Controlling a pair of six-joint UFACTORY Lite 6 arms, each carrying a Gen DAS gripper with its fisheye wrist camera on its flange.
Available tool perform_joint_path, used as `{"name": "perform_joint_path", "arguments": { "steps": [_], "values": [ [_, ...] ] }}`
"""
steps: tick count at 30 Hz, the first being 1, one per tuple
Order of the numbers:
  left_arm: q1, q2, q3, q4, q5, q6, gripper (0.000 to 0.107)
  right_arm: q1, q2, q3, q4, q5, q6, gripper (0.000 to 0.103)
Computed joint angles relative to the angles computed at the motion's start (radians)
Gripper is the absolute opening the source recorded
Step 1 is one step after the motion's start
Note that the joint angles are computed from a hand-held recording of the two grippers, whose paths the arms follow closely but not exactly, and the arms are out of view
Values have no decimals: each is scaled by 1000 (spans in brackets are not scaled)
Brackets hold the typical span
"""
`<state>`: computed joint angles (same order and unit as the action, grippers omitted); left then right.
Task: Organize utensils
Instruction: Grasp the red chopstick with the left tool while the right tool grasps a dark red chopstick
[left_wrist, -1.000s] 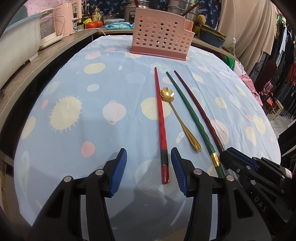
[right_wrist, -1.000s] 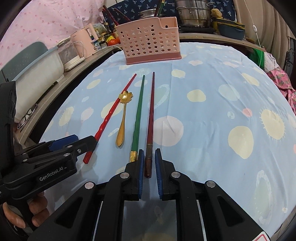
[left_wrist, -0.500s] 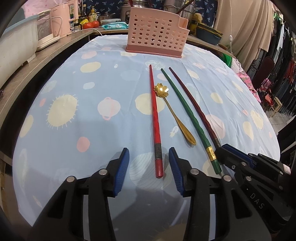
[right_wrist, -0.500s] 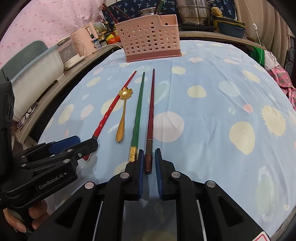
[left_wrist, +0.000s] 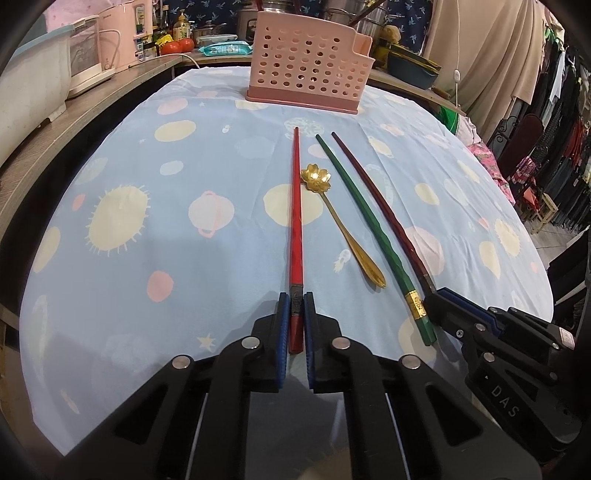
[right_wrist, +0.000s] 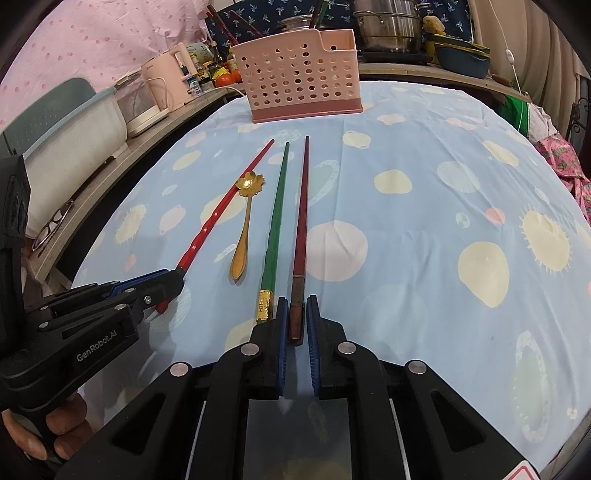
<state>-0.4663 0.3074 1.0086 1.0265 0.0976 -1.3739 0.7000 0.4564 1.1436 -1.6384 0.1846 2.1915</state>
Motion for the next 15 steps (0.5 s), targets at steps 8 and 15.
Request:
{"name": "perform_joint_path", "arguments": {
  "steps": [8,15],
  "values": [
    [2,-40,-14,-55,5,52,7,4,-31,-19,-21,9,22,9],
    [9,-106,-17,-210,9,206,7,2,-101,-48,-60,16,60,8]
  ]
}}
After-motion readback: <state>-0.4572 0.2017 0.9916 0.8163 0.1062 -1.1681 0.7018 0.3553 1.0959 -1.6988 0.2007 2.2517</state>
